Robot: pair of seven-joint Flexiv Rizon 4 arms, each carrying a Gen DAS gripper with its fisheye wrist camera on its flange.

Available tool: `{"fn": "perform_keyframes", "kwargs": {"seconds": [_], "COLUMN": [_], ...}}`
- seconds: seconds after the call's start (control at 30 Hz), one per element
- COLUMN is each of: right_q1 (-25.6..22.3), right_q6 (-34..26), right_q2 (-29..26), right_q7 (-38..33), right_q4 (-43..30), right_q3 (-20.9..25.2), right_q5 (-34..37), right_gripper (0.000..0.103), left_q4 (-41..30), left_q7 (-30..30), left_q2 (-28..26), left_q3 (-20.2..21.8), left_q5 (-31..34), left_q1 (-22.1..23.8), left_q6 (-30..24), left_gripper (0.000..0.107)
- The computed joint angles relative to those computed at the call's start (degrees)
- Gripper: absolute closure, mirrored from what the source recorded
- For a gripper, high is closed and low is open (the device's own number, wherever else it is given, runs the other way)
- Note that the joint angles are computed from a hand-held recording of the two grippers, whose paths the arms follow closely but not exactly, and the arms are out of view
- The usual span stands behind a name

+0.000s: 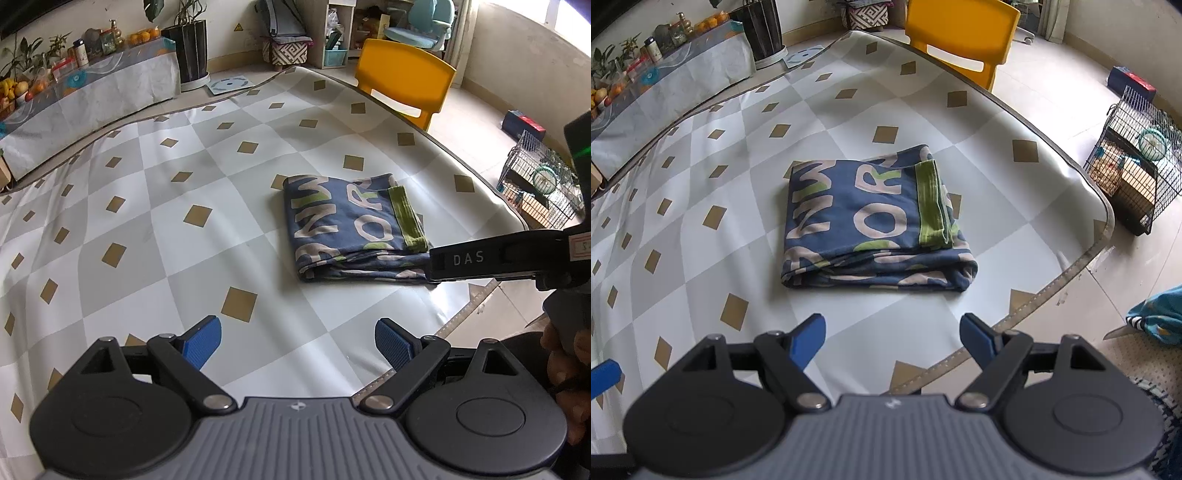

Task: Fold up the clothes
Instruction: 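Withdraw both open grippers up and away from the folded stack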

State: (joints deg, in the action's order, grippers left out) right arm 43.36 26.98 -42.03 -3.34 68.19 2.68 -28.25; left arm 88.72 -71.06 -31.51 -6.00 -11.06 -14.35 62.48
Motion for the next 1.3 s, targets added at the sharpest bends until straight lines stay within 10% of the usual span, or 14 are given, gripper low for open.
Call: {"fn": "perform_keyframes", "kwargs": {"seconds": [1.3], "right_q1": [5.49], "right_q6": [-4.7], "right_q2": [-8.12], "right_q7": [-16.65], "right_q4": [-13.37], "right_q3": [-3.12], "right_q5": [-4.13], "right_gripper": [0.024], "left_q4": [8.52], "left_q7": [1.66], "left_q2": [4.61], "left_q3": [2.0], "left_q5": [0.26], "left_q1": [1.97], "left_q6": [9.7], "left_gripper": [0.016]}}
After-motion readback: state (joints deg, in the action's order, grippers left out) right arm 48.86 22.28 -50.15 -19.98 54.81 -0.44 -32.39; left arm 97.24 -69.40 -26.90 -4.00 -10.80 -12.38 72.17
